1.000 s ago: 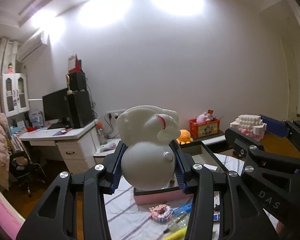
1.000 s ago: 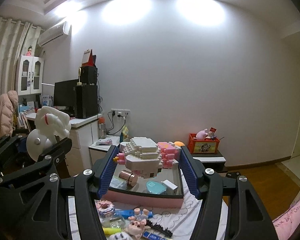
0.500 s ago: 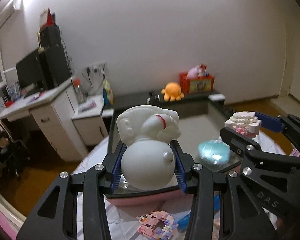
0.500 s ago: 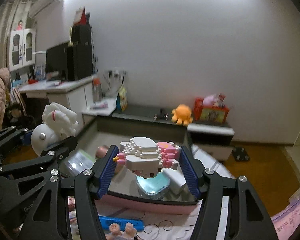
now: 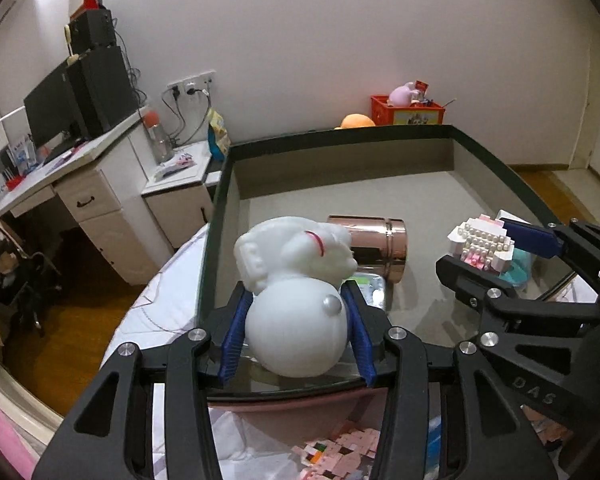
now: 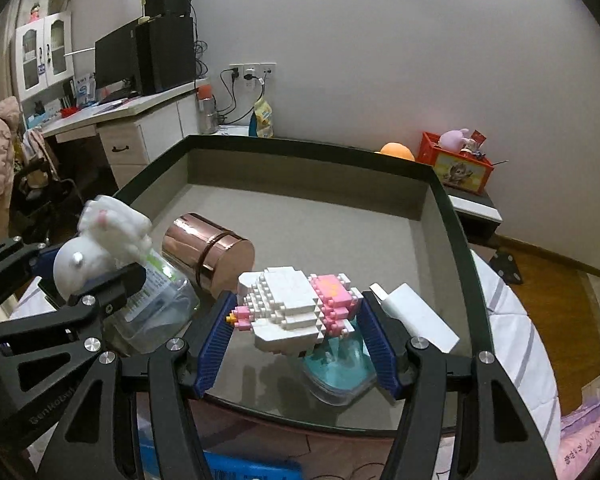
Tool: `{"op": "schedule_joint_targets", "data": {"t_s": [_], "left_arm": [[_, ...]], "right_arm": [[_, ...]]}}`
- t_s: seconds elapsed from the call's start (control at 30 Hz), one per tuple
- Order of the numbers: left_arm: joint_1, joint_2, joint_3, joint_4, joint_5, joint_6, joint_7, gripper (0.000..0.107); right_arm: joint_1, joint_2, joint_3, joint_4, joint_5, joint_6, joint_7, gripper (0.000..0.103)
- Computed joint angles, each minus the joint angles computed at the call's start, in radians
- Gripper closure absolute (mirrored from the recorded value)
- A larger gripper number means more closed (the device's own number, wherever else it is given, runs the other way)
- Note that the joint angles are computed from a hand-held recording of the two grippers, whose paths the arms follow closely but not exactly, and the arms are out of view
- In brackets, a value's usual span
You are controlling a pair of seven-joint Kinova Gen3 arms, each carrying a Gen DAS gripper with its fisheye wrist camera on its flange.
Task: Organize rigid objects
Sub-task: 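Open both tools to drop the plush toy and block figure inside, then withdraw both tools from the pink box toward the remaining items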
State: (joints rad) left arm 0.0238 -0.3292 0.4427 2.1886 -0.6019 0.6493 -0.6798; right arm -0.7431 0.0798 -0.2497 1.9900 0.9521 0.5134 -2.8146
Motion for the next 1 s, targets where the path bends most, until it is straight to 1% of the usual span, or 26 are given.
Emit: {"op": "schedule_joint_targets", "data": {"t_s": [0.07, 0.1, 0.13, 0.17, 0.2, 0.23, 0.27, 0.4, 0.47, 0.53, 0.57, 0.6, 0.67, 0.73, 0.8, 0.87, 0.93, 0.97, 1.0], "left_arm": [[-0.012, -0.015, 0.007, 0.003, -0.008, 0.012, 0.012, 0.049], [-0.005, -0.028, -0.007, 0.007, 0.002, 0.011, 0.002, 0.047], [-0.003, -0.043, -0.018, 0.010, 0.013, 0.010, -0.006, 0.042], [-0.009, -0.060, -0.020, 0.015, 0.021, 0.009, -0.008, 0.033], [-0.017, -0.084, -0.020, 0.020, 0.028, 0.011, -0.009, 0.028], [-0.021, -0.100, -0.022, 0.025, 0.038, 0.005, -0.019, 0.017], [-0.021, -0.118, -0.026, 0.028, 0.053, 0.003, -0.035, 0.012], [-0.055, -0.199, 0.007, 0.022, 0.098, 0.043, -0.086, 0.012], [-0.045, -0.250, -0.001, 0.020, 0.130, 0.057, -0.126, 0.010], [-0.052, -0.291, 0.006, 0.009, 0.160, 0.082, -0.152, 0.010], [-0.054, -0.328, 0.012, 0.004, 0.175, 0.098, -0.160, 0.010], [-0.070, -0.371, 0.019, 0.000, 0.202, 0.107, -0.181, 0.010], [-0.074, -0.454, 0.040, -0.019, 0.214, 0.155, -0.177, 0.007], [-0.086, -0.525, 0.054, -0.040, 0.238, 0.192, -0.186, 0.005], [-0.083, -0.608, 0.078, -0.072, 0.248, 0.251, -0.175, 0.005], [-0.119, -0.678, 0.091, -0.105, 0.291, 0.294, -0.215, 0.005], [-0.141, -0.732, 0.107, -0.146, 0.314, 0.353, -0.234, 0.005], [-0.138, -0.767, 0.106, -0.161, 0.331, 0.378, -0.241, 0.005], [-0.141, -0.786, 0.106, -0.174, 0.347, 0.397, -0.251, 0.005]], "right_arm": [[0.028, -0.008, 0.008, 0.004, -0.056, -0.057, 0.061, 0.037], [0.039, -0.013, 0.009, 0.006, -0.085, -0.074, 0.089, 0.031], [0.042, -0.011, 0.011, 0.002, -0.102, -0.080, 0.100, 0.028], [0.047, -0.015, 0.014, 0.006, -0.114, -0.094, 0.100, 0.023], [0.059, -0.024, 0.018, 0.015, -0.141, -0.122, 0.113, 0.022], [0.067, -0.031, 0.020, 0.021, -0.160, -0.139, 0.123, 0.022], [0.073, -0.040, 0.020, 0.028, -0.173, -0.149, 0.127, 0.022], [0.067, -0.062, -0.008, 0.026, -0.147, -0.107, 0.092, 0.022], [0.058, -0.088, -0.036, 0.029, -0.103, -0.055, 0.039, 0.022], [0.056, -0.129, -0.074, 0.039, -0.068, -0.008, -0.006, 0.022], [0.058, -0.150, -0.099, 0.044, -0.046, 0.025, -0.037, 0.022], [0.072, -0.178, -0.143, 0.051, -0.018, 0.065, -0.078, 0.022], [0.062, -0.247, -0.199, 0.071, 0.019, 0.136, -0.145, 0.021], [0.077, -0.309, -0.280, 0.089, 0.054, 0.204, -0.209, 0.018], [0.091, -0.384, -0.366, 0.108, 0.072, 0.261, -0.261, 0.017], [0.112, -0.447, -0.440, 0.115, 0.069, 0.307, -0.293, 0.016], [0.131, -0.496, -0.502, 0.115, 0.047, 0.351, -0.293, 0.014], [0.143, -0.521, -0.524, 0.119, 0.041, 0.357, -0.299, 0.011], [0.156, -0.549, -0.555, 0.121, 0.031, 0.372, -0.305, 0.000]]}}
